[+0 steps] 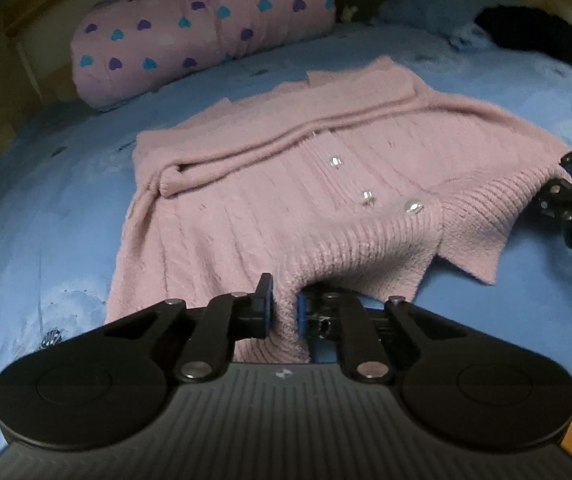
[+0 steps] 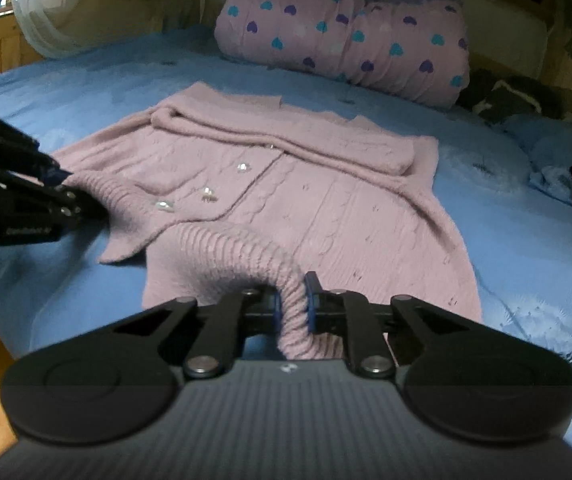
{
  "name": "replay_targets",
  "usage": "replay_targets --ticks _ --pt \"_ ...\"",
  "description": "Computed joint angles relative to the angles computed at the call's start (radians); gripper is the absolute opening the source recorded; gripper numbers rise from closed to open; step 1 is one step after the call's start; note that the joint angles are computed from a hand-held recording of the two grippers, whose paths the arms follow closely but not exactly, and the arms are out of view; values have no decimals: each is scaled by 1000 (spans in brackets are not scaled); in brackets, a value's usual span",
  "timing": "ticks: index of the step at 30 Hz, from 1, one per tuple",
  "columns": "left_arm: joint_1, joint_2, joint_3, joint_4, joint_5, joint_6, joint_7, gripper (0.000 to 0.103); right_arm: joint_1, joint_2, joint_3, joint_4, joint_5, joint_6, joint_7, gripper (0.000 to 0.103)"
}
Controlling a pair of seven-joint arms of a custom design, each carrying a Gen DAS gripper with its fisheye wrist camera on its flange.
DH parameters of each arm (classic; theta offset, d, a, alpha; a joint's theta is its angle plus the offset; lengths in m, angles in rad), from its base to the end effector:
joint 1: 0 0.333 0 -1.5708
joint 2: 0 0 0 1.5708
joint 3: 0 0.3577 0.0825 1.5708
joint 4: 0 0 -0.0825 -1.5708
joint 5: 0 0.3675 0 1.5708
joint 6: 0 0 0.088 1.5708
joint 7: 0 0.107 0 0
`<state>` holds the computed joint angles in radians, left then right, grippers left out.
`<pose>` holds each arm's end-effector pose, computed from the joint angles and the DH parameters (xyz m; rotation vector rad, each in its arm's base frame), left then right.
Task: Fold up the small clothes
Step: 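Grasp the ribbed cardigan hem with both tools, then lift the hem with both tools and fold it toward the collar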
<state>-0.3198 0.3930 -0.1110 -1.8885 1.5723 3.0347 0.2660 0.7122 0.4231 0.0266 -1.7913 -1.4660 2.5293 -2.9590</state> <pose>0.5471 -0.3270 0.3836 -1.1061 2.1521 -0.7927 0.4947 0.4618 0.3889 -1.7495 1.5235 -0.9525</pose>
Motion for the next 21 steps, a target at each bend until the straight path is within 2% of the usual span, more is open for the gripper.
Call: replay_targets --ticks 3,8,17,21 --pt "4 -17 -4 10 61 1 -82 14 8 -7 -5 10 -32 -20 8 13" --pt "29 -25 -33 47 89 -13 -130 13 5 -10 -6 42 -86 -50 9 12" --pt "14 14 -26 178 71 -35 -77 13 -17 9 -19 115 -136 -66 -27 12" --pt "-10 56 -5 273 14 -41 -12 13 -29 20 -30 156 -162 -60 -42 12"
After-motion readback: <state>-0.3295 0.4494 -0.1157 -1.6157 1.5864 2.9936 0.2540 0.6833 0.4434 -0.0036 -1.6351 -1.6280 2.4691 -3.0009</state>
